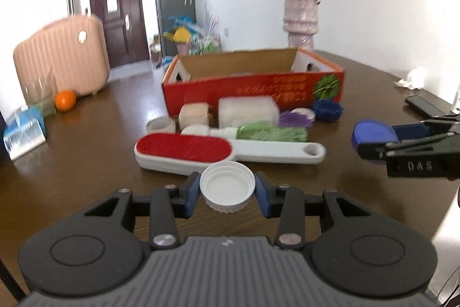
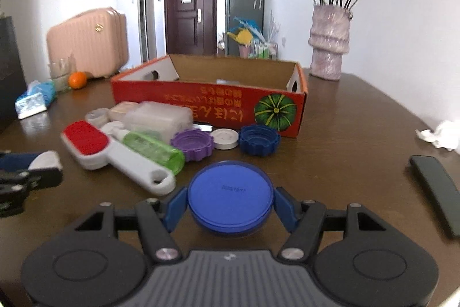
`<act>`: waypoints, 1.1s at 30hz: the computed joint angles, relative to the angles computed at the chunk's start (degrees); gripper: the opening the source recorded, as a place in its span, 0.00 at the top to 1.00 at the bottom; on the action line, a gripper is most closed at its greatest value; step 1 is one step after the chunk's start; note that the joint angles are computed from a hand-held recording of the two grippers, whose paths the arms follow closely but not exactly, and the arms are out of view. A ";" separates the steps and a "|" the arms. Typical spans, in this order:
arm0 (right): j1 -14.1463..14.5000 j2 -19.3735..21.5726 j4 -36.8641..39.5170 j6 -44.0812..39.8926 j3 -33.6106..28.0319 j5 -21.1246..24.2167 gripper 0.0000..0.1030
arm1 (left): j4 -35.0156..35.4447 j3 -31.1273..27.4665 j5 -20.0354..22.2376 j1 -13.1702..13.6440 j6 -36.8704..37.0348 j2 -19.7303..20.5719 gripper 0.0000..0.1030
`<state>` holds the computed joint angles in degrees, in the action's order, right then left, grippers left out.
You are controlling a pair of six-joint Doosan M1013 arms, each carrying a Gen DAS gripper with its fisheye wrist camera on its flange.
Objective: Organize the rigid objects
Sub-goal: 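Carry the white cap and blue lid into the cardboard box and release both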
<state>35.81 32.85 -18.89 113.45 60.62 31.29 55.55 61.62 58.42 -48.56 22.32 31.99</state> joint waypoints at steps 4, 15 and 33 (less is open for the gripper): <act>1.36 -4.51 -7.05 6.77 6.61 -4.41 0.37 | 3.36 1.67 -1.11 -1.58 -2.34 -1.14 0.60; 4.83 -10.74 -29.39 26.23 14.82 -8.71 0.37 | 13.26 6.77 -0.71 -5.32 -9.84 -4.53 0.60; 4.35 -9.40 -31.35 28.75 12.37 -9.19 0.37 | 15.50 6.35 -1.78 -3.92 -11.72 -4.83 0.60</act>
<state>40.16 23.44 -50.24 142.20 72.99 22.10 71.06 67.97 56.65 -52.48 10.61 27.16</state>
